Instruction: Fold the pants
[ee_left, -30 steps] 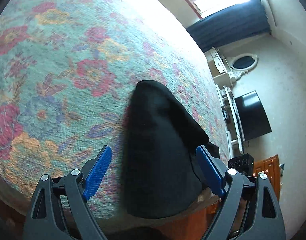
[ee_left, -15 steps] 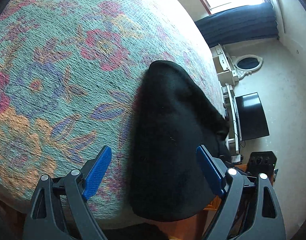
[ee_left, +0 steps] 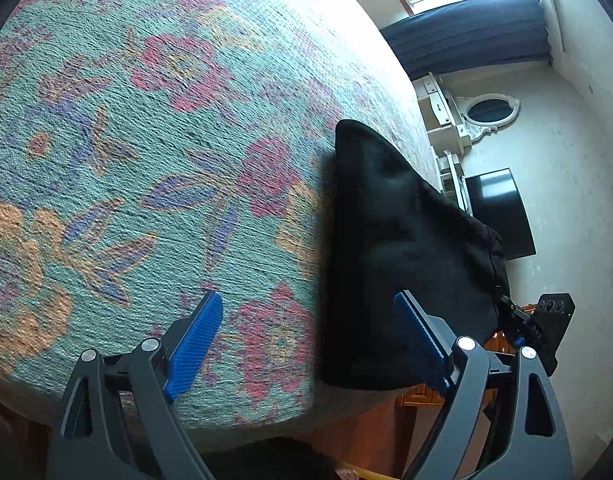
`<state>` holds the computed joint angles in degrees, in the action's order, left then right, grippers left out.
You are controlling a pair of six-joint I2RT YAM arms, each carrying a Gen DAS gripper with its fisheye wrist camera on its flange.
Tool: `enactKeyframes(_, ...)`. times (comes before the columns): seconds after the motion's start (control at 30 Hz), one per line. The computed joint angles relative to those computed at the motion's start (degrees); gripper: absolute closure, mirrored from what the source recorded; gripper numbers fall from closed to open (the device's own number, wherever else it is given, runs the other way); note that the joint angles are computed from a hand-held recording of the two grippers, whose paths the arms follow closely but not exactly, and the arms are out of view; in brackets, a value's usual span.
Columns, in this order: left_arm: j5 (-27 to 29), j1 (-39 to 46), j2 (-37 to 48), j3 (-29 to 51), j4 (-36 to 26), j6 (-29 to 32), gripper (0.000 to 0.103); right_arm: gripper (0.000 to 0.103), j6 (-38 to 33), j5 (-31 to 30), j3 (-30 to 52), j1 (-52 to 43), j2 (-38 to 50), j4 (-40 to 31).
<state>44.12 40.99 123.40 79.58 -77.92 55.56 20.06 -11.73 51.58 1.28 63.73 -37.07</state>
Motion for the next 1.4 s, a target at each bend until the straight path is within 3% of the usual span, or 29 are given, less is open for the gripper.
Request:
enactKeyframes(0.13,0.5,-1.4,-0.6,-1.3,-0.4,1.6,0.017,0.092,-5.4,-4.5,-4.1,-10.3,-1.4,-1.4)
enactKeyframes(0.37,2.7,-5.2,-1.6,-5.9,-0.3,2.3,0.017,0.092,-10.0,-11.8,-15.0,-21.3,2.2,6.7)
enactKeyframes(0.57,4.6,-7.7,-2.3,-9.1,2.7,-0.2,0.017,0.089,-11.4,-25.9,-20.8,-33.9,8.8,15.6)
enactKeyframes(0.67,5.2,-7.7,-1.8,-9.0,1.7,0.4,0.017,0.085,-12.0,-32.6,-22.4,-40.2,10.3,16.6)
enactKeyframes(0.7,5.4,-8.0,-1.9,-9.2,1.7,0.2,0.017,0.075,-12.6,-34.9,-22.8,-42.3,10.6,16.1)
enactKeyframes(0.73,5.6,-8.3,-1.9,-9.1,1.8,0.2,0.017,0.057,-12.9,-35.7,-23.2,-44.0,10.2,15.3)
enactKeyframes(0.8,5.7,-8.6,-1.6,-9.1,2.1,0.5,0.017,0.036,-14.0,-34.5,-24.3,-46.7,8.2,14.0)
enactKeyframes(0.93,6.5,-8.7,-1.2,-9.7,3.1,0.7,0.017,0.034,-21.5,-42.7,-25.3,-53.0,14.0,11.3)
enactKeyframes(1.03,7.1,-8.6,-1.8,-11.2,3.5,1.2,0.017,0.034,-22.6,-46.3,-27.8,-53.9,16.4,14.0)
enactKeyframes(1.17,7.8,-9.8,-1.9,-12.2,2.5,2.3,0.017,0.027,-17.1,-47.8,-30.6,-49.4,13.9,20.0)
enactKeyframes(1.37,9.9,-11.5,-1.0,-13.1,2.4,2.5,0.017,0.025,-8.7,-44.5,-33.1,-43.2,11.6,28.5)
enactKeyframes(1.4,10.2,-11.6,-1.1,-13.4,2.9,2.0,0.016,0.029,-7.8,-43.7,-33.4,-42.6,11.1,29.2)
